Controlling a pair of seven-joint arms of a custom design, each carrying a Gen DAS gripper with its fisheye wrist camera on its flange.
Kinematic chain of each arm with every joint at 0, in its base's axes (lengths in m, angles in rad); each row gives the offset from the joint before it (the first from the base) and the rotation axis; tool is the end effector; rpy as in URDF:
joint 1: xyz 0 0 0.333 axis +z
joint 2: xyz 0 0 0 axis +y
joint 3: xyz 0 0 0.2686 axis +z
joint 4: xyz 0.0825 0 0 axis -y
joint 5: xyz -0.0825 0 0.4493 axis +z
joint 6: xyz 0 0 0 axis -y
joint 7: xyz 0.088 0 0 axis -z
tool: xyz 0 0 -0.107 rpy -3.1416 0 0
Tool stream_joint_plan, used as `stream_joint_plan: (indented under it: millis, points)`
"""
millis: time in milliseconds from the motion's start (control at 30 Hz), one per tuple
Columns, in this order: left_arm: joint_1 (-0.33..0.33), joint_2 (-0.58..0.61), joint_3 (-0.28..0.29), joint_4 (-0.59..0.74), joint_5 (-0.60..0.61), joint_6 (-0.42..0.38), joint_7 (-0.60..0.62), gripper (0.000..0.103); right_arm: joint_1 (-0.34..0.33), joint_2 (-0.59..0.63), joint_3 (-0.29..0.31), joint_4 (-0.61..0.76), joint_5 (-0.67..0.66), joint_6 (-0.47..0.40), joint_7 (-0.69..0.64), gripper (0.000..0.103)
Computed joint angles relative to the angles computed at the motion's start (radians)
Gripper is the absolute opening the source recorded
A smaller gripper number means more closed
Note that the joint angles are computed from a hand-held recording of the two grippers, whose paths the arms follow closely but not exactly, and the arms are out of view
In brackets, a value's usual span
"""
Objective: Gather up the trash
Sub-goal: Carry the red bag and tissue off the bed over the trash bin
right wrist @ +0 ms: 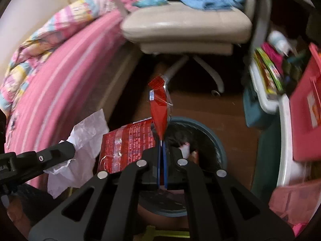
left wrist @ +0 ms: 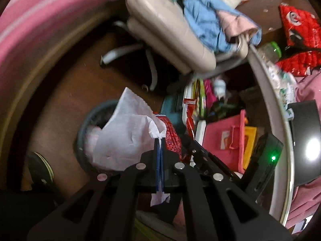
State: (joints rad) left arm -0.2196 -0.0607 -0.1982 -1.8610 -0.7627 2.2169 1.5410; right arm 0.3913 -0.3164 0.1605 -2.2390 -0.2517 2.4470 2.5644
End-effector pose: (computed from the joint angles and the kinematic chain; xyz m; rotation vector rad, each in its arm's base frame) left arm 0.5827 -0.2855 0.5297 1.8041 -1.8897 0.9600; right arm 0.4885 0.3041 0.4857 -1.5644 2.0886 -0.3549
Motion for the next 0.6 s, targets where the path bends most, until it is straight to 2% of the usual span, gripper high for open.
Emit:
stream_joint_plan:
  millis: [300,500,600]
  points:
    - [-0.007,0.2,-0.033,0.114,0.149,-0.095,-0.05,0.0,-0.008,0.001,-0.022,-0.091,0.05,-0.026,0.006,0.003]
    - [-0.002,0.291,-0.045,0.167,0.211,-0.132,-0.061,0.001,-0.008,0.044,-0.032,-0.098,0.076,-0.026,-0.022,0.003]
    - [-0.006,0.344,-0.044,0.208,0.263,-0.181,-0.099,0.001,-0.008,0.064,-0.035,-0.092,0.09,-0.028,-0.034,0.003]
